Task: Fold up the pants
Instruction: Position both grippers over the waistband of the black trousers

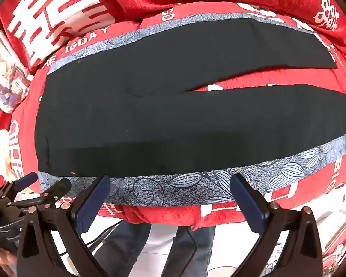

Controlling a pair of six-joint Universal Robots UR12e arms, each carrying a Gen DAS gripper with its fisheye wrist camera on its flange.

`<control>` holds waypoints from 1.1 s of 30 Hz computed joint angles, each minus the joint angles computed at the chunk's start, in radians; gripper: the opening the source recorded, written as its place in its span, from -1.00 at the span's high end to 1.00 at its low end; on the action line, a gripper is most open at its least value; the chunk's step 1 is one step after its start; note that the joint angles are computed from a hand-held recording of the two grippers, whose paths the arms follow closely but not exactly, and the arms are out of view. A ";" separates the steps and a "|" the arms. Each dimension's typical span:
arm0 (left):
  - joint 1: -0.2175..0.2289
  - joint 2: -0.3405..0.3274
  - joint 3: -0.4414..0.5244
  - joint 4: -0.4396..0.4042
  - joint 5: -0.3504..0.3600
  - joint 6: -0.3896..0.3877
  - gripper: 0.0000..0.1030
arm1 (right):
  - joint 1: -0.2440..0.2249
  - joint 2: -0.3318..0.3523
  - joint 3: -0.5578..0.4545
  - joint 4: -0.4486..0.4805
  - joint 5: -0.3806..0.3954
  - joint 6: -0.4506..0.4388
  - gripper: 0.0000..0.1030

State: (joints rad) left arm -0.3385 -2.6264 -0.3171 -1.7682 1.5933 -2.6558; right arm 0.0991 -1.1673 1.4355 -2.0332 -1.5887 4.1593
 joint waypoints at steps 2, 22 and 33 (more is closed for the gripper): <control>-0.001 0.002 -0.007 0.001 0.008 0.007 -1.00 | 0.000 0.001 -0.001 0.004 0.002 0.001 -1.00; -0.002 0.017 -0.045 0.041 0.035 0.007 -1.00 | 0.005 0.010 -0.017 0.072 -0.028 -0.018 -1.00; -0.003 0.014 -0.045 0.054 0.043 0.004 -1.00 | 0.004 0.011 -0.024 0.107 -0.040 -0.024 -1.00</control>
